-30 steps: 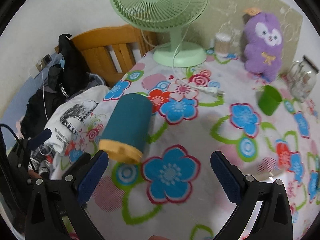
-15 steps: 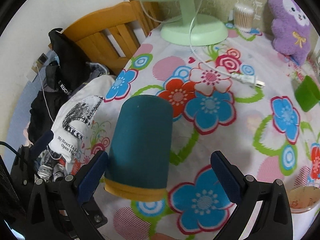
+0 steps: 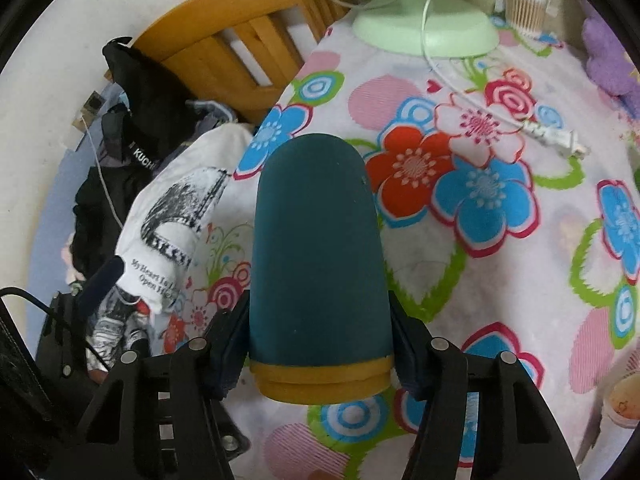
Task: Flip cup upside down
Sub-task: 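Close the right gripper around the teal cup's body, then lift the teal cup with the right gripper and carry it toward the left gripper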
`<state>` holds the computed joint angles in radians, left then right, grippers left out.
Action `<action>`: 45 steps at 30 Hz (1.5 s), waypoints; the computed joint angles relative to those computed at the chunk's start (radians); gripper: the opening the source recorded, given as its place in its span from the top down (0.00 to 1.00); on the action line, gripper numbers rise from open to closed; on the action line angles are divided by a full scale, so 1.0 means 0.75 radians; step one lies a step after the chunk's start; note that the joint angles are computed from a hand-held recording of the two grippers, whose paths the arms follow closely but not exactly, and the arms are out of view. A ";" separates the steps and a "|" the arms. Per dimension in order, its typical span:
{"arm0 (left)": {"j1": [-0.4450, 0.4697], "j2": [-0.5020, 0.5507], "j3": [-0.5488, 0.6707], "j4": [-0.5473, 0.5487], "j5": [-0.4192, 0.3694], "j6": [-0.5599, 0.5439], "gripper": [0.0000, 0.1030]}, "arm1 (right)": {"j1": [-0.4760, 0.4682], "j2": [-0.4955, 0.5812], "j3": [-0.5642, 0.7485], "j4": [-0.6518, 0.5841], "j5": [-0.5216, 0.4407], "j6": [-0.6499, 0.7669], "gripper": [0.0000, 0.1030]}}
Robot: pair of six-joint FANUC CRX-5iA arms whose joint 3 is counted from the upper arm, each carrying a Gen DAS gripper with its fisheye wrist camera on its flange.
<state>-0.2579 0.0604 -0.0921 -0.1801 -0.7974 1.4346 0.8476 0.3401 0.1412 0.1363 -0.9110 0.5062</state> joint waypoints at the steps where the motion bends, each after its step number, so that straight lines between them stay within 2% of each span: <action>1: 0.001 -0.001 0.000 -0.001 -0.001 0.000 0.00 | 0.013 -0.011 -0.028 0.043 0.013 -0.046 0.38; 3: 0.003 -0.009 -0.006 -0.004 -0.001 -0.004 0.00 | 0.020 -0.027 -0.049 0.066 0.008 -0.042 0.38; 5: 0.008 -0.021 -0.018 0.007 0.002 -0.013 0.00 | 0.045 -0.061 -0.116 0.156 0.027 -0.111 0.38; 12: 0.008 -0.077 -0.070 0.125 0.011 -0.102 0.00 | 0.104 -0.195 -0.299 0.328 0.032 -0.261 0.38; 15: -0.010 -0.095 -0.082 0.160 -0.001 -0.124 0.00 | 0.147 -0.290 -0.428 0.462 0.040 -0.386 0.38; 20: -0.051 -0.138 -0.112 0.215 -0.018 -0.151 0.00 | 0.218 -0.450 -0.583 0.557 -0.003 -0.504 0.38; 23: -0.082 -0.171 -0.132 0.255 -0.026 -0.173 0.00 | 0.293 -0.568 -0.710 0.662 -0.053 -0.640 0.38; 26: -0.124 -0.212 -0.163 0.310 -0.042 -0.199 0.00 | 0.380 -0.665 -0.789 0.708 -0.135 -0.742 0.38; 32: -0.219 -0.270 -0.208 0.385 -0.075 -0.212 0.00 | 0.636 -0.850 -0.948 0.821 -0.423 -0.975 0.38; 34: -0.258 -0.287 -0.220 0.400 -0.093 -0.202 0.00 | 0.744 -0.932 -0.994 0.785 -0.541 -1.061 0.38; 35: -0.277 -0.294 -0.224 0.404 -0.101 -0.195 0.00 | 0.765 -0.940 -1.016 0.817 -0.550 -1.063 0.38; 41: -0.390 -0.339 -0.260 0.423 -0.135 -0.138 0.00 | 0.980 -1.043 -1.091 0.739 -0.749 -1.276 0.38; 45: -0.463 -0.344 -0.261 0.387 -0.152 -0.097 0.00 | 1.123 -1.100 -1.133 0.682 -0.853 -1.440 0.38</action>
